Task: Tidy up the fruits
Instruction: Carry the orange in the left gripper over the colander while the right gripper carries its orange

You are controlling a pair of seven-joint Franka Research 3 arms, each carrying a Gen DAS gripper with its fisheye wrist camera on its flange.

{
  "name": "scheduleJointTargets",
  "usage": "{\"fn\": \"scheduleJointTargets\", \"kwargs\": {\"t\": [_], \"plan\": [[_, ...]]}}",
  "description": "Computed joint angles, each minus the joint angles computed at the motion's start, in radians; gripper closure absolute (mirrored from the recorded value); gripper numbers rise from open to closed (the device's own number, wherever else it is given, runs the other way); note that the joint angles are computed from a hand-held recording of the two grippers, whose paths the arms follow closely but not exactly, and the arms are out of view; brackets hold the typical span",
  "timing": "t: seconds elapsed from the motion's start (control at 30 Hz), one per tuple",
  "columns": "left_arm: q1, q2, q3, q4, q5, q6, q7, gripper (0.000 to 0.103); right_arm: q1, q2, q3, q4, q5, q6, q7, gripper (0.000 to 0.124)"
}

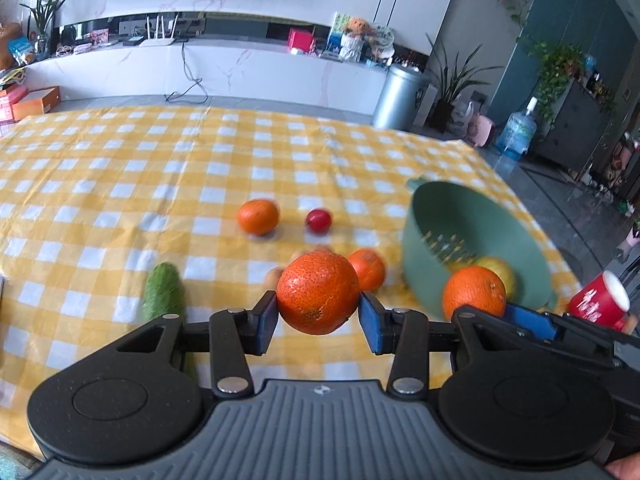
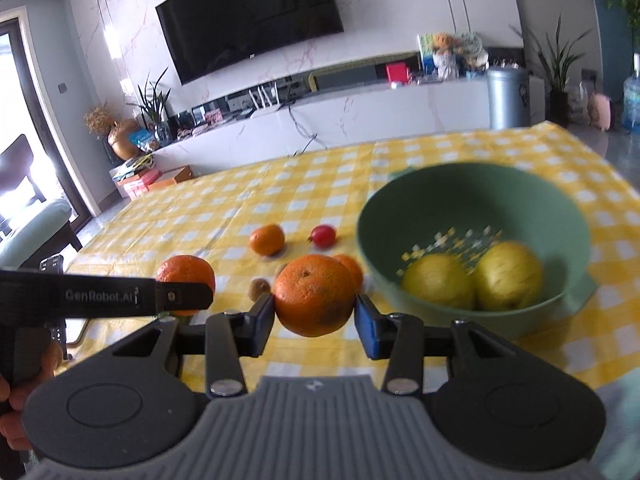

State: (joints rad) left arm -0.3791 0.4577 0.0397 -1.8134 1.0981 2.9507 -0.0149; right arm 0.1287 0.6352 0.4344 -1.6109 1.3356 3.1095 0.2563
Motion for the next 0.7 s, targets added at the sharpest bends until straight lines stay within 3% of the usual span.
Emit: {"fn": "scheduleJointTargets", "kwargs": {"t": [0.1,0.33,0.7], "plan": [[-0.003,0.016,-0.01,0.037,-0.016,-0.004,0.016,0.054,-0.02,-0.02,0.008,-0.008,0.024,0.008,-0.045,0.083],[0.002,0.069,-0.049,0.129,-0.139,-0.024,0.182,0.054,-0.021,-0.057,-0.06,-0.019,-0.048,-0.057,-0.033,0.083],[0.007,0.192,-0.114,0.315,-0.414,-0.102,0.534,0.054,0.024,-0.022,-0.203,0.041,-0.435,-0.155,0.235,0.083]]}}
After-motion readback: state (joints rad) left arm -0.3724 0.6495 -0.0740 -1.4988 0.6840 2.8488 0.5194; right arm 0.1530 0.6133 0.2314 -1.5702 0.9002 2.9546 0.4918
